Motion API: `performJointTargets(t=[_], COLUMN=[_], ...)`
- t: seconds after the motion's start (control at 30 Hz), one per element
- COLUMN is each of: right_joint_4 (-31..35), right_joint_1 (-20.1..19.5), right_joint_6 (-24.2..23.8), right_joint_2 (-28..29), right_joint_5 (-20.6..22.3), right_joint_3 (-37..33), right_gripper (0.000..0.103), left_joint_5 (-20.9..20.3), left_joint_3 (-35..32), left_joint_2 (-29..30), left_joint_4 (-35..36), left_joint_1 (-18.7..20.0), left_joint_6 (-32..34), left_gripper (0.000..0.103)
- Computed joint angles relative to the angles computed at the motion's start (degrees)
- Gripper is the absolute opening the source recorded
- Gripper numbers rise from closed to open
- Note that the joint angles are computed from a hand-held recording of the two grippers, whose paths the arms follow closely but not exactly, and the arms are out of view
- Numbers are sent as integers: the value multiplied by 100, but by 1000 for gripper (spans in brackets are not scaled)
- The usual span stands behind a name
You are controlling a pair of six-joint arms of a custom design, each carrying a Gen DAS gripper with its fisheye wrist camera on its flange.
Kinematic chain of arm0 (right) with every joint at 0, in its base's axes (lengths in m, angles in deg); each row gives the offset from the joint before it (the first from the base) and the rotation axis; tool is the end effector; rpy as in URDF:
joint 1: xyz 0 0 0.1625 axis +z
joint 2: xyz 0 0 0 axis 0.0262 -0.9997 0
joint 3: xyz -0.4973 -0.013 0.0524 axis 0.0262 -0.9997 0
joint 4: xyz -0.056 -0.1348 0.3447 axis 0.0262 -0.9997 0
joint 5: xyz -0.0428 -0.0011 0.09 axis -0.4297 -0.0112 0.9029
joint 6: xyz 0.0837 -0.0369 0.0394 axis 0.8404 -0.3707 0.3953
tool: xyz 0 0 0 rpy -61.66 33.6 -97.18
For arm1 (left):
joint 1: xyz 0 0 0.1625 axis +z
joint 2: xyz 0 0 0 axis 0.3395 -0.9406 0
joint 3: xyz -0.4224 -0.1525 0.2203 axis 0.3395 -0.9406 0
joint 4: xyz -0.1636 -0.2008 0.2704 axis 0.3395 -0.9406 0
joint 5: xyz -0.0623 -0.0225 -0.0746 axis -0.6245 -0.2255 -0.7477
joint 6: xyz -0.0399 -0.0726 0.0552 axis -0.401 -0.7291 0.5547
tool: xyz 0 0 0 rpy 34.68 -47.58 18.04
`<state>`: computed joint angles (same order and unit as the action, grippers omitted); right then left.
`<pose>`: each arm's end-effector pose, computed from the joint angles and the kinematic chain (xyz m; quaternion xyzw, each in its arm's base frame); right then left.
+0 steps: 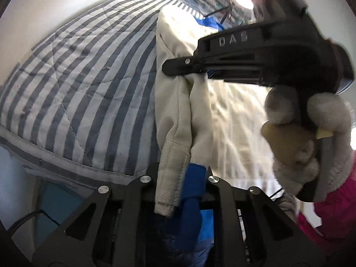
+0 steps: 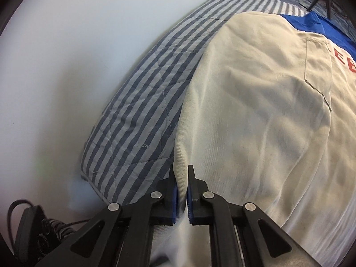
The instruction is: Fold large clothes
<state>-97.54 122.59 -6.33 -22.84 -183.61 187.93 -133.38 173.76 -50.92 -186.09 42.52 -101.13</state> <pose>0.3895 -0.4176 -0.0386 0.1241 -0.9647 0.0826 0.2173 -0.0194 -0.3738 0.2487 0.1141 0.9784 -0.1600 0.0635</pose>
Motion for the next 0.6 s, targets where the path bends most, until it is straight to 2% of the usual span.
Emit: performJointTargets(t=[0.07,0.13,0.23,0.3,0.6], right_joint_4=[181,185,268,443,1636], right_joint_1=[-69,-49,-88,-130,-457], right_joint_6=[-164,-286,-383,-414,-192], right_joint_2=[-72,-133,-244,-288,-32], right_joint_5=[73,15,-4,-121,-789], right_joint_3=[-108,-137,-290,-457,-1906], right_gripper=[14,38,53,58,59], left_joint_5=[56,68,5,-6,21], left_joint_3=[61,86,139,181,190], left_joint_2=[-56,-120,-115,-135,-46], left_joint_4=[-108,-149,-277,-362,-499], left_joint_1=[-95,-147,-226,-320,-682], left_joint_6=[38,115,71,38,94], left_gripper=[11,10,10,9,9])
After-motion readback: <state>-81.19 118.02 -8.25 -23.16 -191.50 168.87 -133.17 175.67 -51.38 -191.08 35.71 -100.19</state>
